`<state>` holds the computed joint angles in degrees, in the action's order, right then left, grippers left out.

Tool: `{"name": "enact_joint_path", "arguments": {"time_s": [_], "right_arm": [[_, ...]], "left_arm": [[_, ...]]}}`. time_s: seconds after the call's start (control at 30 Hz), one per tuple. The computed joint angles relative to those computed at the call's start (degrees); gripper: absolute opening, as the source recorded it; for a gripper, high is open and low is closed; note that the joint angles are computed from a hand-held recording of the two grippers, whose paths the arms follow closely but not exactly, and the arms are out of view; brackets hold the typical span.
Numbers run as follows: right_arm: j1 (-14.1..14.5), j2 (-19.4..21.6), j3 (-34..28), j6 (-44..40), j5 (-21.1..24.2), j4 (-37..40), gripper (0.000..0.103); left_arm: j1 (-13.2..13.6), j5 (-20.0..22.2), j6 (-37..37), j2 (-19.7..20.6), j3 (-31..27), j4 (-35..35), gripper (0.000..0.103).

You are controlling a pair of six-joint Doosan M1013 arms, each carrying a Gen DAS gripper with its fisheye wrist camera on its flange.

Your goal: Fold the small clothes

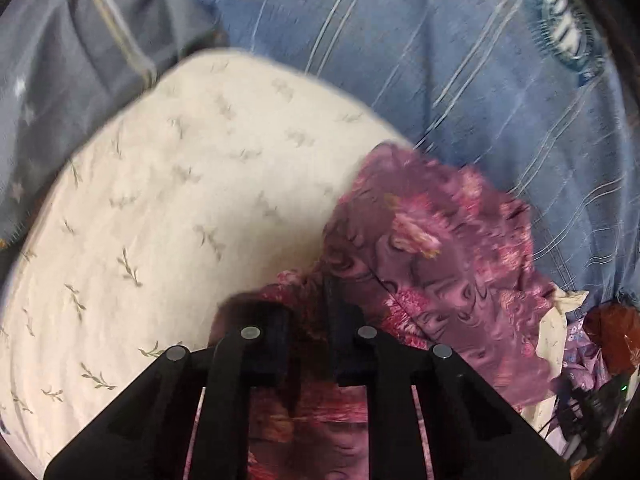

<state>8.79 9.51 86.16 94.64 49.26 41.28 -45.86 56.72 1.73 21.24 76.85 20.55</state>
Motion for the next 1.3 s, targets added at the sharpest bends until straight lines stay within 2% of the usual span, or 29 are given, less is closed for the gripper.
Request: {"name": "enact_joint_path", "arguments": {"time_s": [0.07,0.13,0.17,0.2,0.27,0.33,0.4,0.5,0.53,0.6,0.63,0.67,0.7,0.73,0.87,0.9,1.0,1.03,1.07,1.1,1.13,1.17,1.23,1.3], "right_arm": [[0.6,-0.42,0.47,5.23,0.89,-7.41,0.027],[0.87,-2.36,2.54,5.1,-3.69,-7.52,0.027],[1.37,-3.38,3.14,2.4,-6.81,-6.03,0.028],[2.02,-3.53,2.47,-1.26,-7.68,-4.33,0.031],[3.85,-2.36,-0.6,-10.94,-4.7,0.07,0.046],[5.97,-0.25,-4.09,-18.27,-0.61,2.96,0.054],[9.09,3.56,-9.12,-23.31,4.63,3.55,0.054],[13.73,8.26,-14.84,-23.67,6.52,-1.36,0.054],[14.49,9.71,-16.52,-23.87,7.58,-1.8,0.054],[16.59,13.03,-20.35,-22.33,10.13,-5.97,0.054],[17.62,14.33,-21.88,-21.15,10.59,-9.84,0.054],[17.93,15.12,-22.7,-21.16,10.93,-12.21,0.049],[18.98,15.49,-23.18,-20.74,9.49,-17.57,0.036],[19.43,15.82,-23.96,-20.23,9.25,-19.93,0.006],[18.39,18.52,-29.62,-15.51,8.99,-20.55,0.005],[18.66,19.94,-31.88,-13.32,9.21,-23.72,0.006],[19.08,24.91,-38.27,-7.3,16.01,-29.48,0.011],[18.82,25.42,-38.61,-5.81,16.87,-29.02,0.015],[18.27,25.28,-38.13,-5.41,16.91,-26.8,0.018],[17.17,24.14,-35.88,-4.57,14.96,-22.6,0.019],[16.41,23.11,-34.12,-4.42,13.66,-20.03,0.025],[14.79,21.06,-30.81,-4.71,11.64,-15.2,0.032],[12.23,16.74,-24.43,-6.31,8.29,-9.82,0.033],[9.34,11.77,-17.34,-10.07,5.28,-5.56,0.035]], "left_arm": [[0.44,-2.58,-0.21,-0.78,1.69,-1.53,0.013],[0.44,-3.2,-0.1,-1.11,1.92,-1.37,0.013],[0.41,-2.96,0.11,-1.05,1.74,-1.32,0.013],[0.36,-2.75,0.46,-0.95,1.47,-1.2,0.013],[0.26,-2.49,0.78,-0.82,1.22,-1.01,0.013],[0.28,-3.08,0.81,-0.96,1.47,-1.23,0.013],[0.24,-3.6,1.03,-1.04,1.65,-1.36,0.014],[0.04,-4.0,2.44,-1.46,2.11,-1.02,0.022],[0.01,-4.07,3.07,-1.56,2.22,-1.14,0.025],[0.05,-4.92,4.27,-1.89,2.77,-1.76,0.04],[0.1,-5.56,4.49,-2.1,3.12,-2.08,0.041],[0.16,-6.08,4.73,-2.26,3.39,-2.4,0.041],[0.2,-6.86,4.88,-2.42,3.64,-2.55,0.041],[0.25,-7.3,5.03,-2.46,3.66,-2.72,0.041],[0.52,-8.23,6.19,-1.77,2.79,-3.97,0.045],[0.55,-8.34,6.5,-1.5,2.5,-4.46,0.046],[0.55,-8.21,7.67,-0.92,1.89,-5.37,0.05],[0.66,-8.23,7.99,-0.8,1.75,-5.85,0.05],[0.84,-8.87,8.41,-0.83,1.89,-6.59,0.052],[1.1,-9.48,9.04,-0.8,1.95,-7.62,0.054],[1.3,-9.59,9.29,-0.65,1.84,-8.29,0.054],[1.43,-9.33,9.43,-0.4,1.57,-8.68,0.054],[1.6,-8.65,9.32,0.24,0.92,-9.35,0.054],[1.55,-8.92,8.6,0.52,0.81,-9.32,0.059]]}}
